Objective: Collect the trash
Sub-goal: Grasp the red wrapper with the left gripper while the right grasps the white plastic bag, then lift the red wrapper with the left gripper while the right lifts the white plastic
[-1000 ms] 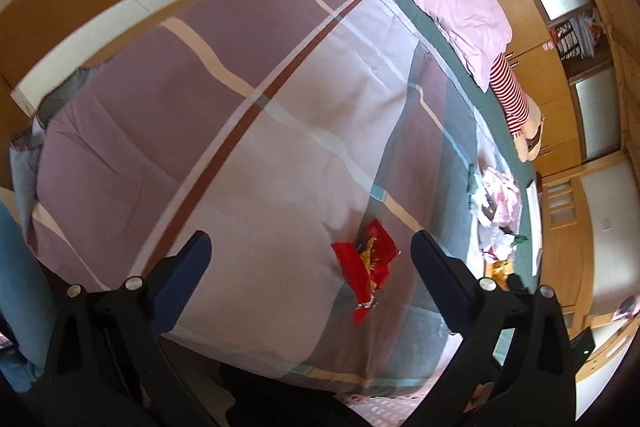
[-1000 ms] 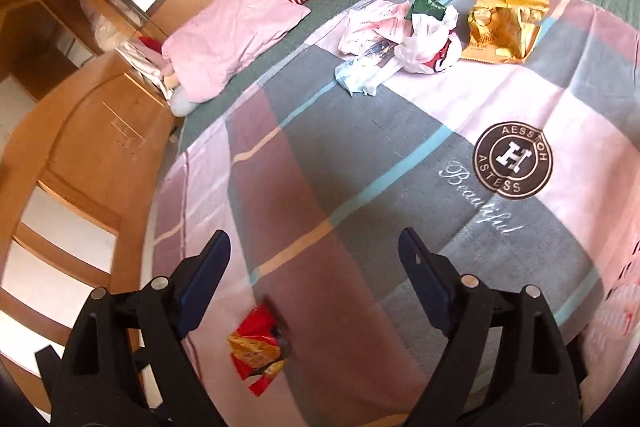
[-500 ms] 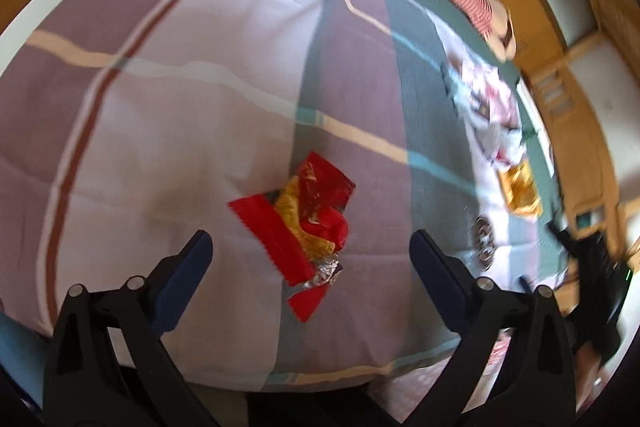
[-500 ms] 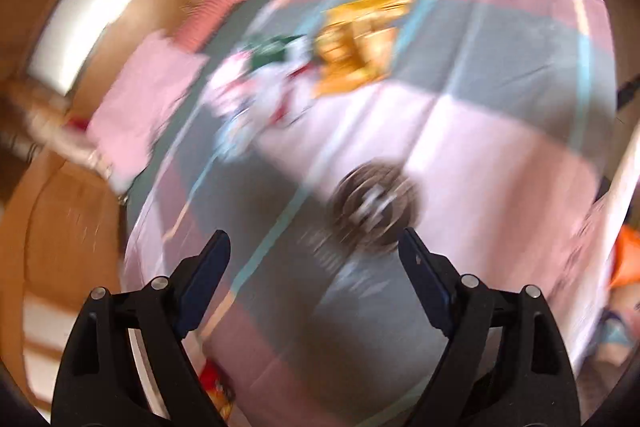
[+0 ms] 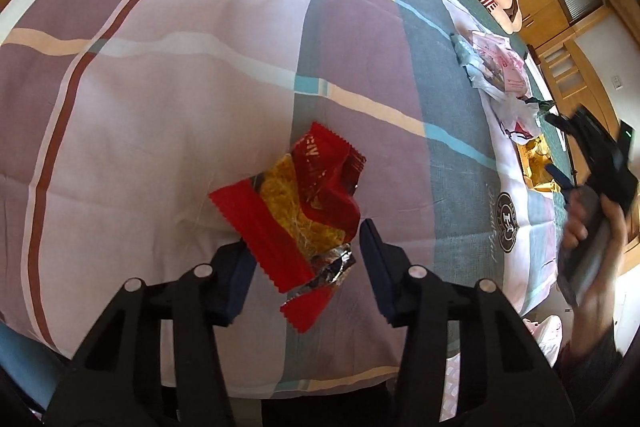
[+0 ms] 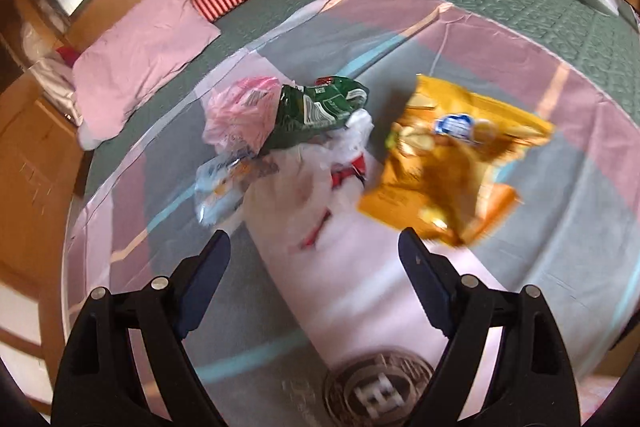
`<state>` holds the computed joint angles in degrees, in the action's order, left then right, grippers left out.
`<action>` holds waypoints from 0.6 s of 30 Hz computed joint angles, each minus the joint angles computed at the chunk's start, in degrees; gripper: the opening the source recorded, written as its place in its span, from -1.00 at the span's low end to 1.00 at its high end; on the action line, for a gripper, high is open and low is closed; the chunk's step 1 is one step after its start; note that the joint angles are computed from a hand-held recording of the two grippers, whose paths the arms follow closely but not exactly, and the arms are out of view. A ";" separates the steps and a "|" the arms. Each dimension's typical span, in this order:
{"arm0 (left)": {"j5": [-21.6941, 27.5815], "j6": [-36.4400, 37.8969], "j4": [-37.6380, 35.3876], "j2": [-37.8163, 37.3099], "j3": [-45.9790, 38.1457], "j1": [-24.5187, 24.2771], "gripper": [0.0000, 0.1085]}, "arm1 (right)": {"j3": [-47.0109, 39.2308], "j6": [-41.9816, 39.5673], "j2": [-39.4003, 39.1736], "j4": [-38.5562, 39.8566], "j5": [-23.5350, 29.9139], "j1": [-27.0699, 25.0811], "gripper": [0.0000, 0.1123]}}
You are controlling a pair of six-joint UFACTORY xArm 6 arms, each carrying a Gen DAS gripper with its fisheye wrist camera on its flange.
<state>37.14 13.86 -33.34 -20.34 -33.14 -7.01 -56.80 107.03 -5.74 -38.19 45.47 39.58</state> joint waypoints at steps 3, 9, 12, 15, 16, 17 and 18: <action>-0.20 -0.48 0.84 0.23 -0.18 -0.49 0.00 | -1.22 -2.29 3.28 1.87 -2.95 -2.92 0.48; -0.05 -1.52 3.52 0.82 -1.16 -1.42 0.03 | -1.91 -7.11 5.43 5.56 -7.92 -3.71 -0.49; -0.26 -1.50 3.30 1.20 -1.42 -2.02 -0.26 | -3.29 -10.24 4.92 7.63 -6.28 -1.62 -0.62; -0.01 -1.04 2.50 0.98 -1.31 -1.61 -0.43 | -3.49 -13.54 3.34 10.73 -6.27 1.51 -0.63; 0.23 -0.54 1.62 0.69 -1.24 -1.13 -0.48 | -4.16 -15.76 3.11 12.19 -5.44 2.98 -0.63; 0.33 -0.39 1.22 -0.04 -0.81 -0.80 -0.49 | -5.27 -18.13 3.23 13.36 -4.11 4.44 -0.63; 0.24 -0.27 0.84 -0.54 -0.55 -0.46 -0.50 | -6.28 -20.49 3.31 14.31 -2.73 5.82 -0.63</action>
